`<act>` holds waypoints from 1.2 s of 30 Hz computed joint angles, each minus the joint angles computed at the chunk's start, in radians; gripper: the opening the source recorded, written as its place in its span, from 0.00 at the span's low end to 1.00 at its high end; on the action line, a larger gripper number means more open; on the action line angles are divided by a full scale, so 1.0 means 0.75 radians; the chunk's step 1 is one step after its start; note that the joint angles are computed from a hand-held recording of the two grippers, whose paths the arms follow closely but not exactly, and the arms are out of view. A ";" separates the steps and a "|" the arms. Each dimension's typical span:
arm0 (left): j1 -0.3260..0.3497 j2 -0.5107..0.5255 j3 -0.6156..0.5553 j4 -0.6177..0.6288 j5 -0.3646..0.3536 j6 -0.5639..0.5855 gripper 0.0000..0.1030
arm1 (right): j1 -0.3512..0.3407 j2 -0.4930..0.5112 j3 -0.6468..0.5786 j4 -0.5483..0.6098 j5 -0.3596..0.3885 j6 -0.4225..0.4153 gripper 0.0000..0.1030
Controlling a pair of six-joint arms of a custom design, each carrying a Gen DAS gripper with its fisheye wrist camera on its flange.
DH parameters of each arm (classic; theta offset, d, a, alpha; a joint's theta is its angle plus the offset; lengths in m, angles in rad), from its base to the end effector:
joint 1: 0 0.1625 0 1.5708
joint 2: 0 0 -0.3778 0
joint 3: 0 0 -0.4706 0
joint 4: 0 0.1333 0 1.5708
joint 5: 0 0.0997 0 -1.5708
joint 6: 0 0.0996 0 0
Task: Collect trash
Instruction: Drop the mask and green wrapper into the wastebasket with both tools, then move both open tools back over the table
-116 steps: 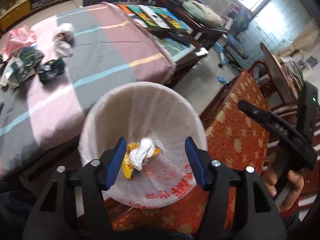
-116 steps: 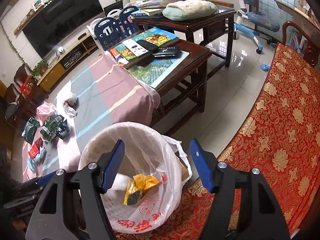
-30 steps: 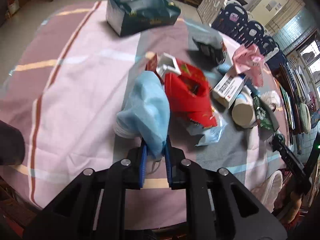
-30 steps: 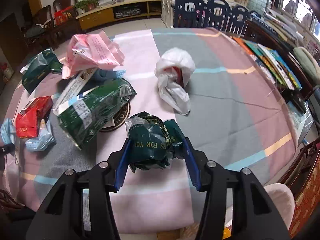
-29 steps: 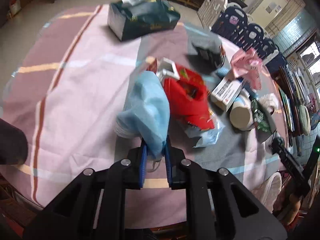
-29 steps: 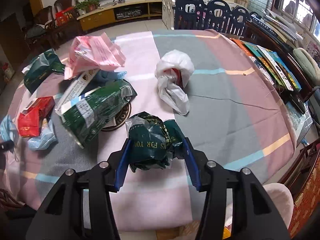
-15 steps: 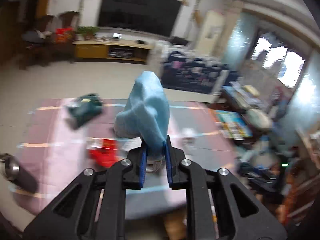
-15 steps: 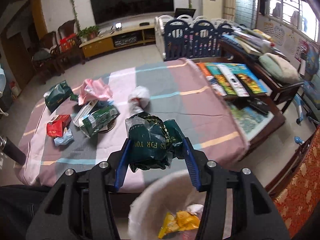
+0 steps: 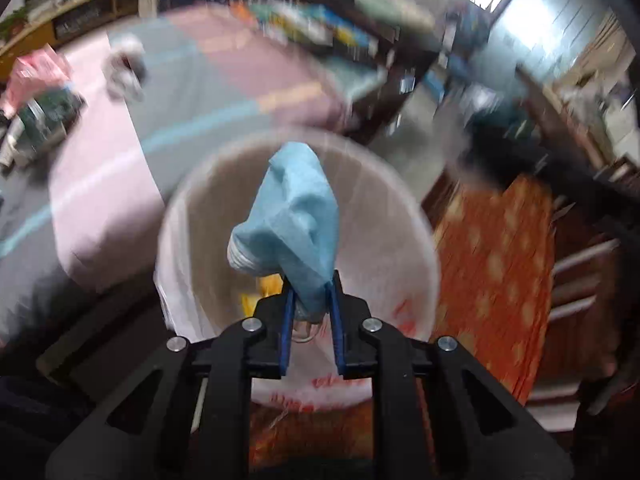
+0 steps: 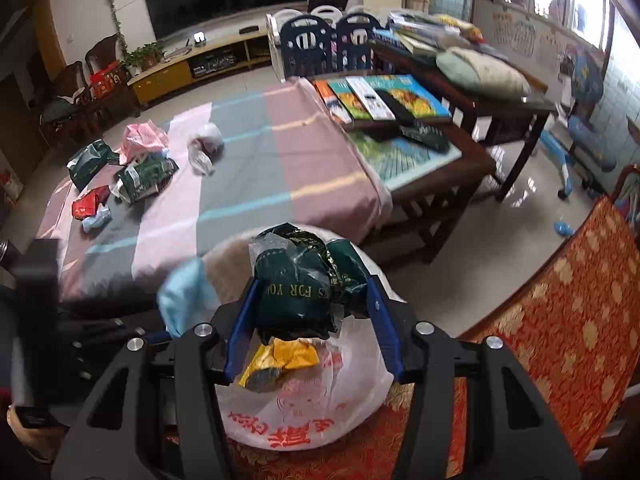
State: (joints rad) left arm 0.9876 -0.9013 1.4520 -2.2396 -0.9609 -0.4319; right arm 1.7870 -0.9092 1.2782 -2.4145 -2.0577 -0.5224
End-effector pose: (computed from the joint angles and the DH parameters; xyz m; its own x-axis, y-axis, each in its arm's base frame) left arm -0.2509 -0.7259 0.1432 -0.8841 0.0118 -0.4672 0.1947 0.9182 -0.3451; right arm 0.2563 -0.7627 0.2581 -0.6926 -0.4167 0.5887 -0.6190 0.7625 -0.1885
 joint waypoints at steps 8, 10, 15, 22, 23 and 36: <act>0.025 -0.017 0.008 -0.001 -0.065 -0.018 0.21 | -0.010 0.033 -0.019 0.110 -0.026 0.061 0.53; 0.012 -0.001 0.002 0.005 -0.056 -0.037 0.22 | -0.011 0.035 -0.024 0.134 -0.024 0.075 0.58; 0.002 0.013 0.011 -0.025 -0.033 -0.041 0.41 | -0.008 0.033 -0.030 0.153 0.000 0.096 0.66; 0.005 0.008 0.015 -0.027 -0.026 -0.078 0.48 | -0.016 0.034 -0.060 0.154 0.028 0.170 0.67; 0.004 0.005 0.020 -0.028 -0.023 -0.081 0.49 | -0.017 0.036 -0.065 0.153 0.029 0.175 0.67; -0.074 -0.031 0.064 -0.005 0.359 -0.188 0.57 | 0.005 0.024 -0.013 0.001 -0.009 0.089 0.68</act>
State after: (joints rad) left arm 0.9324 -0.9243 1.4997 -2.2437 -0.6917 -0.5731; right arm 1.7906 -0.8915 1.2686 -2.4137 -2.0644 -0.4556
